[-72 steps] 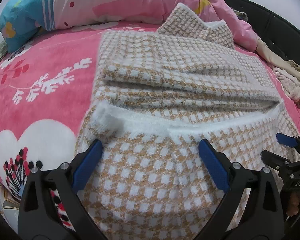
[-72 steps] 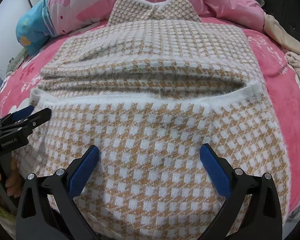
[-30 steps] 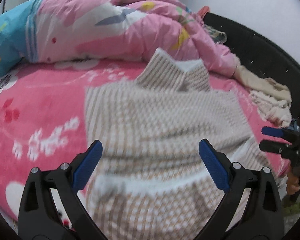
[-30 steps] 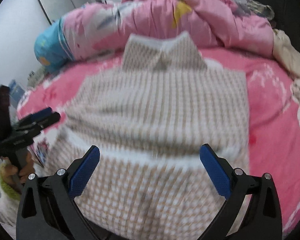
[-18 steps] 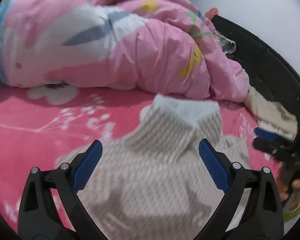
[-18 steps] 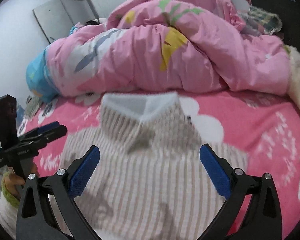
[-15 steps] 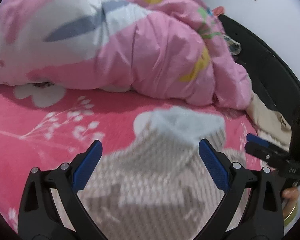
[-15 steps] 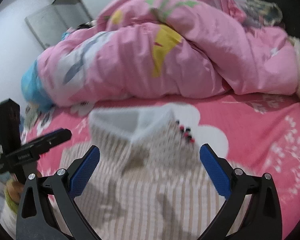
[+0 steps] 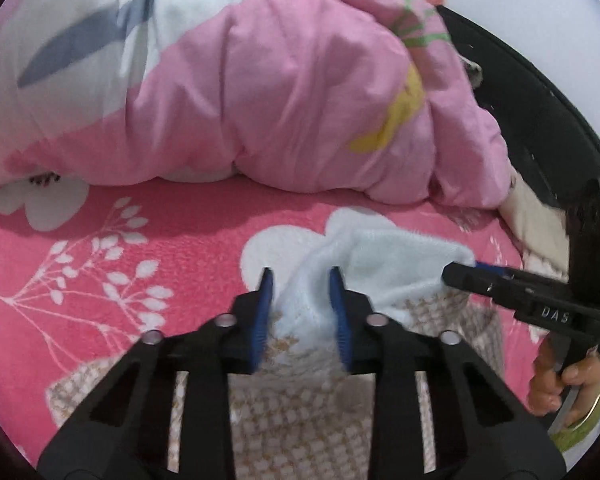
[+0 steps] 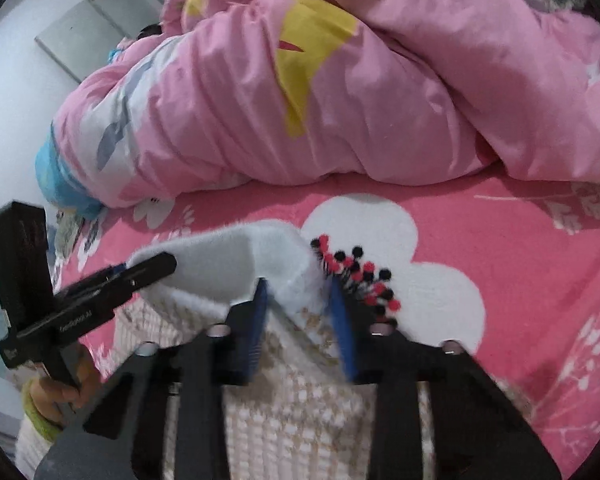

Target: Fold large clothes

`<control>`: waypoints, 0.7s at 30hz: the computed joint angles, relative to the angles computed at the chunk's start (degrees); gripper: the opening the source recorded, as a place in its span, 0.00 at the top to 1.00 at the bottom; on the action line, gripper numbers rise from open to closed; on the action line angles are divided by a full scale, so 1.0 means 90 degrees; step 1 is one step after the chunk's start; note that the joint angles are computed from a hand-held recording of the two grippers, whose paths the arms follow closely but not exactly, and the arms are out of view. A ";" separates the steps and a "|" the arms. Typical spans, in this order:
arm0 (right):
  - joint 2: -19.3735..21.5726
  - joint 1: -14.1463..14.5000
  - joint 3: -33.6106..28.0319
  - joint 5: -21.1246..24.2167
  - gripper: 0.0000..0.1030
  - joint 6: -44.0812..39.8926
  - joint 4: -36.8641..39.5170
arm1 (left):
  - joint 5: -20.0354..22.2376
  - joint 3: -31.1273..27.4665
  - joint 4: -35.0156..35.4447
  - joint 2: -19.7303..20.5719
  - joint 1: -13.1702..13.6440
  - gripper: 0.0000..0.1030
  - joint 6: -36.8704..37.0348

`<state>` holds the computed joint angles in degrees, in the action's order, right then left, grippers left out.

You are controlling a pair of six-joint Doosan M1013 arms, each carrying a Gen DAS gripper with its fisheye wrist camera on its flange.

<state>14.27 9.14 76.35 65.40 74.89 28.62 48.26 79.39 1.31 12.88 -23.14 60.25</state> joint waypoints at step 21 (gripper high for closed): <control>-0.1759 -0.0057 0.1699 -0.0525 0.69 -0.2002 0.0191 | -0.1489 0.2321 -0.0729 -0.1360 -0.0327 0.88 0.0454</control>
<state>-1.56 8.62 91.64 60.68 56.87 30.34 34.86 100.28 -5.25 0.63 -26.09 64.33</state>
